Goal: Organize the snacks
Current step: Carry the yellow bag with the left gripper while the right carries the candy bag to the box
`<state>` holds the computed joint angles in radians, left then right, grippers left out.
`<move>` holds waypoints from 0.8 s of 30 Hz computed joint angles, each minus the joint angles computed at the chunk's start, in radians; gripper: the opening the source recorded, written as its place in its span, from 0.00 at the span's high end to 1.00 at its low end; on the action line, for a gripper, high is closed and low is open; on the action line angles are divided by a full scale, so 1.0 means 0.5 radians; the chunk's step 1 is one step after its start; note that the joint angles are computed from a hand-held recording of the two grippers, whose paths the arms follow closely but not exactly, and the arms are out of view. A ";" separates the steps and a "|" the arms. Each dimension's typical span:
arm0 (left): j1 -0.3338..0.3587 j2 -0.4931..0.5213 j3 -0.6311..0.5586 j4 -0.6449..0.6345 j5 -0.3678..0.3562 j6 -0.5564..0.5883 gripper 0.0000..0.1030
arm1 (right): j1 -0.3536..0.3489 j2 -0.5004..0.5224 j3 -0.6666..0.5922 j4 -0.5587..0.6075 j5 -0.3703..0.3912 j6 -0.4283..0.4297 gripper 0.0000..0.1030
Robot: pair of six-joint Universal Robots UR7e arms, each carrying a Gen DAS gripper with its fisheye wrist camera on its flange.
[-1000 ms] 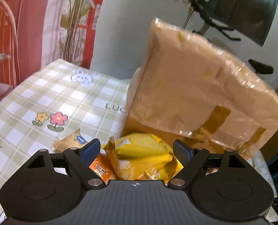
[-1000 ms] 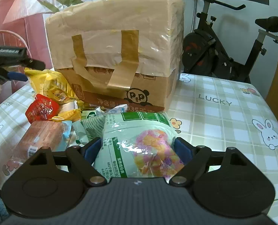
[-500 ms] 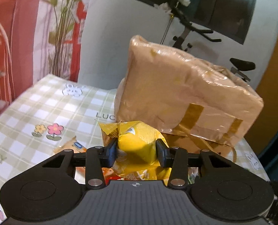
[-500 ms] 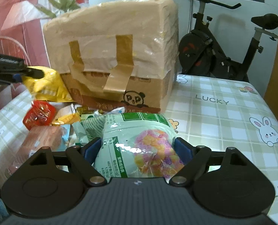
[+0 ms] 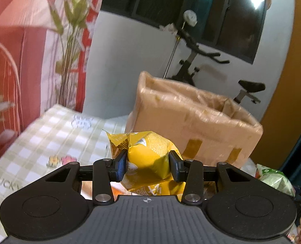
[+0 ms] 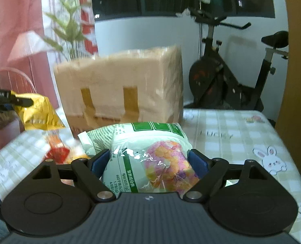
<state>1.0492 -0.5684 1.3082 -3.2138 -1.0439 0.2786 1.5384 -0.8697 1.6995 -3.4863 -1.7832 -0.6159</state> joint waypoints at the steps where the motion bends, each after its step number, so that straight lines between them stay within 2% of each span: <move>1: -0.006 -0.003 -0.001 -0.023 -0.011 0.014 0.56 | 0.000 -0.021 0.012 -0.011 0.031 0.018 0.18; 9: -0.051 0.004 -0.086 -0.152 -0.144 0.200 0.56 | 0.059 -0.080 -0.031 -0.156 0.163 -0.007 0.18; 16: -0.079 0.080 -0.291 -0.205 -0.264 0.348 0.56 | 0.112 -0.035 -0.247 -0.141 0.286 -0.101 0.18; 20: -0.077 0.199 -0.528 -0.153 -0.318 0.447 0.56 | 0.132 0.029 -0.403 -0.089 0.355 -0.183 0.18; 24: -0.061 0.392 -0.922 0.081 -0.339 0.507 0.56 | 0.144 0.142 -0.638 0.049 0.416 -0.270 0.18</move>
<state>1.0189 -0.3725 0.8472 -3.1732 -1.2136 0.5323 1.6105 -0.7985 1.3804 -3.4616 -1.5752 -0.7507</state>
